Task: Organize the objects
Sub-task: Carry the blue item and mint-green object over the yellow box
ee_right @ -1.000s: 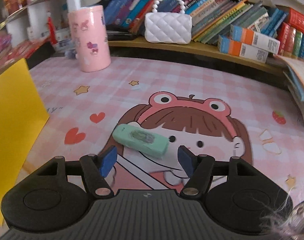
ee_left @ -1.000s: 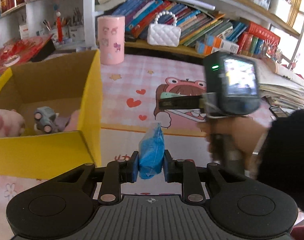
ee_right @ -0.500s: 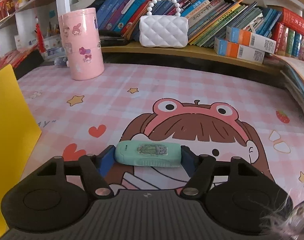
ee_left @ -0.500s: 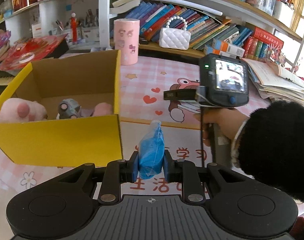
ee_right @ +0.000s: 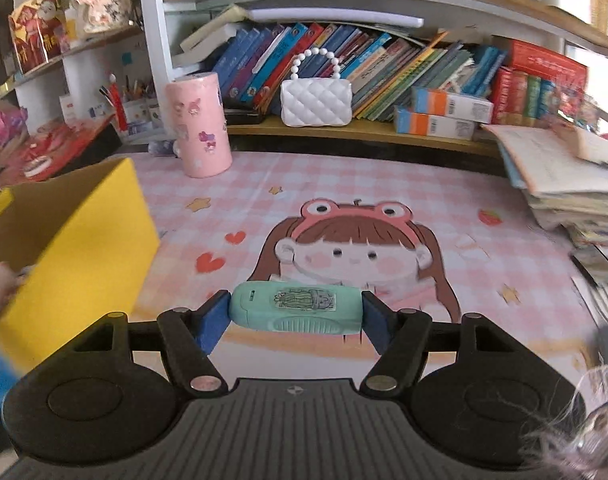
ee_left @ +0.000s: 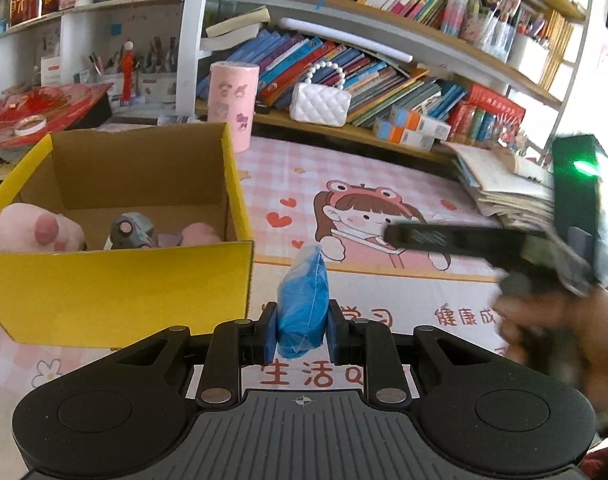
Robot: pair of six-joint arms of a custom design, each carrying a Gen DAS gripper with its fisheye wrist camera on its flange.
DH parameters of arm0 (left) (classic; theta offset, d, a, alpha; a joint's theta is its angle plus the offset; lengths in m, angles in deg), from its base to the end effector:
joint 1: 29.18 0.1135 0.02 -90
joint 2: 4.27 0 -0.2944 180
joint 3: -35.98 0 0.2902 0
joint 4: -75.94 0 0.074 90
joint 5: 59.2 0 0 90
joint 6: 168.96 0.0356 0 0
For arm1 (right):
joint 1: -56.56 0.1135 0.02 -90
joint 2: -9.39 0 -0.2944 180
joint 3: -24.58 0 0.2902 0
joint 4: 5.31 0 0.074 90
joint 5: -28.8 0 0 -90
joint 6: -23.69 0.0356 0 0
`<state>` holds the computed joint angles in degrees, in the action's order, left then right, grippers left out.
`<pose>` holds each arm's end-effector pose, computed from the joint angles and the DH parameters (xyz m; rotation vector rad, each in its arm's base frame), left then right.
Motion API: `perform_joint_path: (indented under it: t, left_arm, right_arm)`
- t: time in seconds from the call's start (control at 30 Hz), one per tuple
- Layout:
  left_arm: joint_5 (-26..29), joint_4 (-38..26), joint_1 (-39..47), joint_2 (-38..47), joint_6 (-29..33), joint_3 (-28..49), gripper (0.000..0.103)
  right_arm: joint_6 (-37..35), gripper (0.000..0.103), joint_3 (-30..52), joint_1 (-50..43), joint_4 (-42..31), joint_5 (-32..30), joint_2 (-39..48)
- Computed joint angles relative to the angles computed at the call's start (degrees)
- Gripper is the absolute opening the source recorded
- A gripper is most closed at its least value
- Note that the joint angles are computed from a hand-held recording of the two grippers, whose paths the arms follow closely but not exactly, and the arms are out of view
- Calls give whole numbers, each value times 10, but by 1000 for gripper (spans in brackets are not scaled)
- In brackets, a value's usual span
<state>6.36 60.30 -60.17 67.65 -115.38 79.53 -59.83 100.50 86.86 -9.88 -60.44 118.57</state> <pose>0.2309 -0.1215 0.1815 -0.3130 2.2368 -0.1244 0.3853 0.2246 0.1652 -0.4576 2.2051 0.3337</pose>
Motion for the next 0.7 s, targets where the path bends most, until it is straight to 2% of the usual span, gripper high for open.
perform_joint_path:
  t: [0.2,0.33,0.7]
  left_arm:
    - [8,-14,14,-97,9,-58,22]
    - [17,-69,28,-177,-9,-92,22]
    - [-3,-329,40,-467,-36,-143,22]
  right_arm:
    - [57,67,-109,39,-34,22,-121]
    - [74,67,-146,97,-54,50,-155]
    - [124,67,-172,249,-80,121,-181]
